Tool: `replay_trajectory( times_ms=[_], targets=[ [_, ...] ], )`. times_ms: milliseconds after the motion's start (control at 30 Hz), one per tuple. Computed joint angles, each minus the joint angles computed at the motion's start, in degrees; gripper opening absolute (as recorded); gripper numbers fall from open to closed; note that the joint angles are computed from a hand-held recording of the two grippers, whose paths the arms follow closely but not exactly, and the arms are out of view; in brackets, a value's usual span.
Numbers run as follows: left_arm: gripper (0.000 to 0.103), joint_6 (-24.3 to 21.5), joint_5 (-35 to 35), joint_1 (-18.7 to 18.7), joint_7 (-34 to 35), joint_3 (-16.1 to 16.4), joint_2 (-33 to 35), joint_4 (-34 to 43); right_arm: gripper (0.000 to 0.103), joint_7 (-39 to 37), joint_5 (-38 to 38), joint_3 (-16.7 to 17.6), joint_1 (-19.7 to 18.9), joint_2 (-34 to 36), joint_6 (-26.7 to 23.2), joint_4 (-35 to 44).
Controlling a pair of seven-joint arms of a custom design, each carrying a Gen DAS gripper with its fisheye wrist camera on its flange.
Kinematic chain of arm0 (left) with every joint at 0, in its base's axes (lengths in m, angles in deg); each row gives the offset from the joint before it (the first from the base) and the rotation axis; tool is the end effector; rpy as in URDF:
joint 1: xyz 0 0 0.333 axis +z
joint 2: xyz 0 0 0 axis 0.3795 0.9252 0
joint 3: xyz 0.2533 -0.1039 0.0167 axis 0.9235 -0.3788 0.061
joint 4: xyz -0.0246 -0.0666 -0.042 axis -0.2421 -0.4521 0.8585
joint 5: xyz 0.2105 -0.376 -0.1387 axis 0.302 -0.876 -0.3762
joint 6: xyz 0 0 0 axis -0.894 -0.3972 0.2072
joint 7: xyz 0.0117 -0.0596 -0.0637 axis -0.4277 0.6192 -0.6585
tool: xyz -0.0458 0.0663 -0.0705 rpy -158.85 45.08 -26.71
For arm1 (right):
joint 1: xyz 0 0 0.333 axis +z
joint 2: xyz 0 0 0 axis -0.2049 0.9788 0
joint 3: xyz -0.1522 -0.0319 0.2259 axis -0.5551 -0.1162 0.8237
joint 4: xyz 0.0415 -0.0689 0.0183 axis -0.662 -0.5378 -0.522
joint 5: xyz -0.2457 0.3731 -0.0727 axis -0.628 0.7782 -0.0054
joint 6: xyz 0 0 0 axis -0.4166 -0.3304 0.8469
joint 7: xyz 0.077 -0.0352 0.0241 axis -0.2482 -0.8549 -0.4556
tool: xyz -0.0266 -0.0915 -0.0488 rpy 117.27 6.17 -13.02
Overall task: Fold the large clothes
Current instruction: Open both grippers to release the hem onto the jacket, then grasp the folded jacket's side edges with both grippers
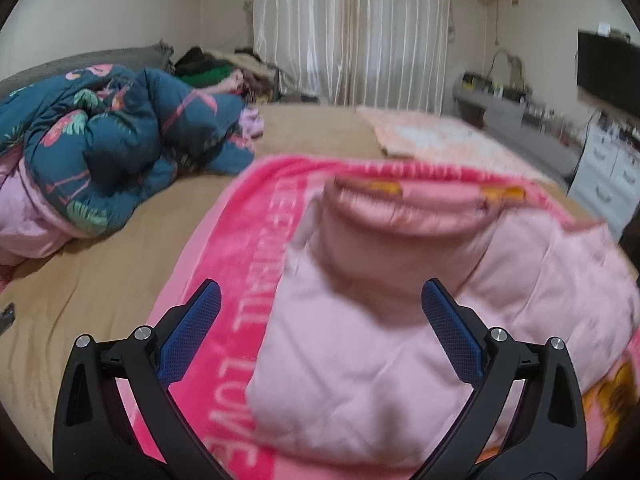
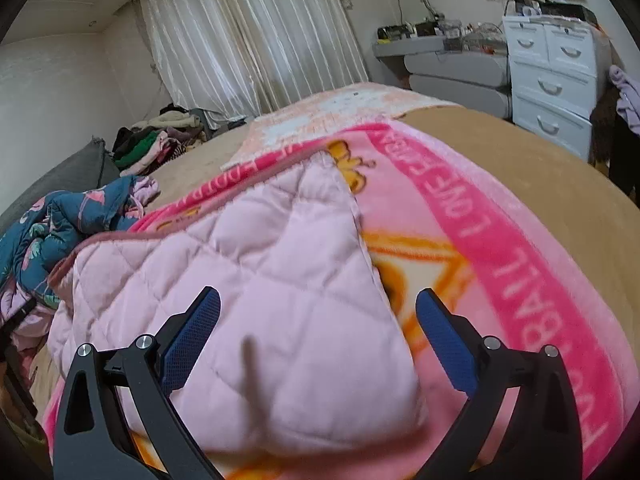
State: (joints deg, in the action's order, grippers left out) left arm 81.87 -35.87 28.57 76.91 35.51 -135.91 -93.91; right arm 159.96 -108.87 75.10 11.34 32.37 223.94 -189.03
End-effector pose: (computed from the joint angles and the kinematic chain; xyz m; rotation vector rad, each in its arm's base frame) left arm 0.4276 -0.1501 0.5513 -1.8677 1.3187 -0.7093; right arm 0.5485 0.3561 0.5257 -1.6141 1.5433 -0.4186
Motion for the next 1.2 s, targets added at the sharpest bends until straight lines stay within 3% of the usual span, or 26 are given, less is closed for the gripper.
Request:
replay_trajectory(
  times_ms=[167,267,467,567,667,733,767,833,933,1200],
  targets=[
    [0.094,-0.72,-4.18,-4.02,2.08,3.21,-2.09,-3.39,0.098,2.1,-1.14,0.38,-0.36,-3.49,2.05,-4.39],
    [0.094,-0.77,-7.03,-6.27,3.43,4.43,-4.49,-7.04,0.098,2.95,-2.94,1.03,-0.67,-4.82,-0.09,-5.62],
    [0.094,0.82,-11.5,-7.94,6.86,6.52,-3.85,-9.92,0.098,3.48,-5.82,1.89,-0.97,-5.57,-1.03,-6.43],
    [0.093,1.97,-12.49,-7.61,8.2,5.73,-2.26,-9.66,0.098,3.31,-8.71,2.41,-0.99,-4.31,-3.06,-4.85],
    [0.07,1.55,-11.33,-6.4,9.08,3.78,-0.57,-8.34,0.095,1.02,-9.54,2.26,-0.17,-2.27,-5.09,-2.94],
    [0.042,1.27,-10.02,-5.45,8.53,2.39,-0.25,-7.66,0.078,3.89,-13.56,2.4,-0.16,-1.61,-5.92,-2.09],
    [0.039,0.96,-9.29,-5.08,8.21,1.74,-0.11,-7.2,0.072,5.35,-15.79,2.42,-0.14,-1.43,-6.11,-1.73],
    [0.024,0.68,-7.38,-4.31,7.4,0.26,-0.2,-6.39,0.051,6.01,-17.28,2.03,0.0,-1.27,-5.3,-1.62],
    [0.019,0.42,-4.15,-3.0,6.48,-1.35,-0.01,-5.26,0.027,8.22,-21.67,2.02,0.06,-0.68,-5.78,-0.34],
    [0.016,5.32,0.44,1.81,2.02,-2.15,2.39,-1.6,0.019,21.23,-37.08,0.76,0.89,4.12,-5.74,8.06]
  ],
)
